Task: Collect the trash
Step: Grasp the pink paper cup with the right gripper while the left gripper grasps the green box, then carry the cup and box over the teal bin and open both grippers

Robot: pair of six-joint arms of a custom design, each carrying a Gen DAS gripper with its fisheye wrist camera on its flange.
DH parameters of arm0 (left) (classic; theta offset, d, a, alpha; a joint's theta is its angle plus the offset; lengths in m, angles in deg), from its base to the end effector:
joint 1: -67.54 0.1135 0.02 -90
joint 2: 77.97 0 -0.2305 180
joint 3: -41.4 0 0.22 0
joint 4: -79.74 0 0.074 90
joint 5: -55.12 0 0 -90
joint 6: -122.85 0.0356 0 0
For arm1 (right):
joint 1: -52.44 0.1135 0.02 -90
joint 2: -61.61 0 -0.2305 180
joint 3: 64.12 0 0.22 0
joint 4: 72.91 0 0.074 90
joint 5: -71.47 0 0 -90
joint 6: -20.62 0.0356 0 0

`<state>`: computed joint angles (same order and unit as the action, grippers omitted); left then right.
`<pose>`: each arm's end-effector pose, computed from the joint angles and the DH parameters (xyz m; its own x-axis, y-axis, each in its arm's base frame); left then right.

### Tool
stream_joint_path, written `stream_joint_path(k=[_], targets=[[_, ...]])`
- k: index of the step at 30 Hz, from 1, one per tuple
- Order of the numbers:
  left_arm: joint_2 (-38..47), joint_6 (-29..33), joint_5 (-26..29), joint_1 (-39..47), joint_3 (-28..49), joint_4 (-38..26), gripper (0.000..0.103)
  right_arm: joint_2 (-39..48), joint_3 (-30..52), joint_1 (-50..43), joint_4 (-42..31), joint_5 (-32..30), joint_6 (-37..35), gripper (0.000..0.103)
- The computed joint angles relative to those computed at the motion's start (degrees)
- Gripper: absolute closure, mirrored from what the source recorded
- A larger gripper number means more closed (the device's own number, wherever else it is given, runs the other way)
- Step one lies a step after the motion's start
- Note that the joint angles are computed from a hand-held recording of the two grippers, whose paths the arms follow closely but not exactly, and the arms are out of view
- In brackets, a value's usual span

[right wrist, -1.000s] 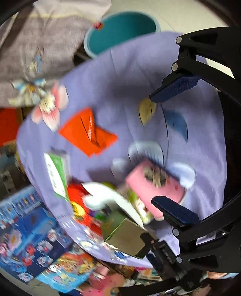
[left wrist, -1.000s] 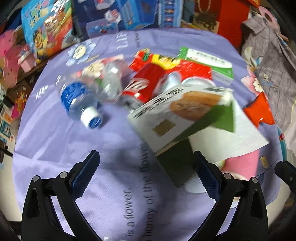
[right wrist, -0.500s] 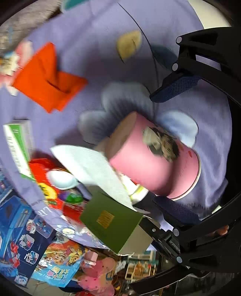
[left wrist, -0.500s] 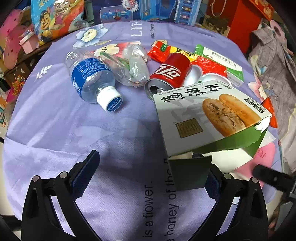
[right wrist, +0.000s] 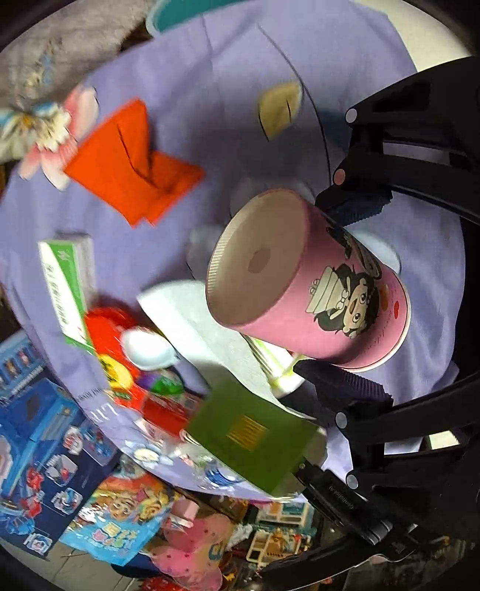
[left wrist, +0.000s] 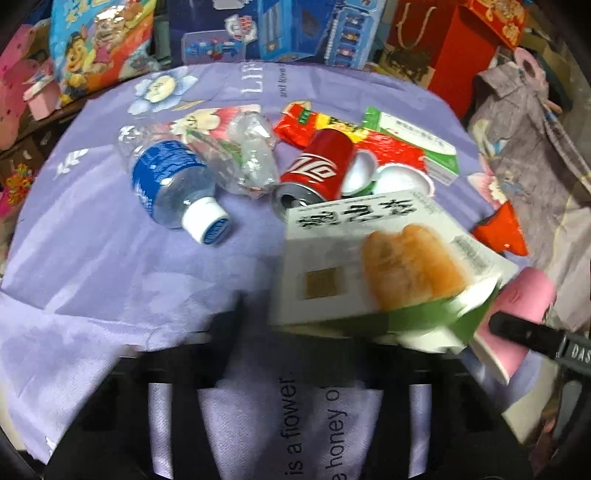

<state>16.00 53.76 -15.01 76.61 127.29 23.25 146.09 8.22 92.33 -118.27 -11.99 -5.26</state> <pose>0.2981 0.0353 0.2155 -0.8346 0.2067 -0.5107 0.3144 0.9398 -0.1335 0.2110 0.1711 0.2044 -0.8135 0.4851 -0.3210 0.3246 0.8365 0.4415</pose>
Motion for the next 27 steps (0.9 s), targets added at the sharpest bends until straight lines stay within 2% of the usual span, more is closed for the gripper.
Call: stream_joint_path(k=[2, 9, 10, 12, 14, 21, 27], targets=[[1.0, 1.1, 1.4, 0.4, 0.8, -1.0, 0.080, -1.3, -0.9, -0.7, -0.8, 0.7, 0.2, 0.037], [4.7, 1.2, -0.1, 0.7, 2.4, -2.2, 0.080, -5.8, -4.9, -0.9, -1.8, 2.5, 1.1, 0.037], [4.0, 1.1, -0.2, 0.7, 1.9, -1.9, 0.081, -6.3, -4.9, -0.9, -2.2, 2.9, 1.1, 0.037], [1.4, 1.3, 0.3, 1.3, 0.6, -1.2, 0.092, -7.2, -4.5, -0.6, -3.5, 4.1, 0.9, 0.037], [-1.8, 2.4, 2.2, 2.3, 1.1, -2.7, 0.096, -10.3, -4.9, -0.6, -5.6, 5.5, 0.9, 0.037], [-5.8, 4.0, 5.8, 2.9, 7.6, -10.2, 0.097, -22.1, -7.9, -2.8, -9.9, 7.6, 1.5, 0.037], [-9.6, 2.1, 6.8, -3.3, 10.9, -14.0, 0.097, -30.6, -9.5, -5.7, -15.0, 8.8, 0.8, 0.037]])
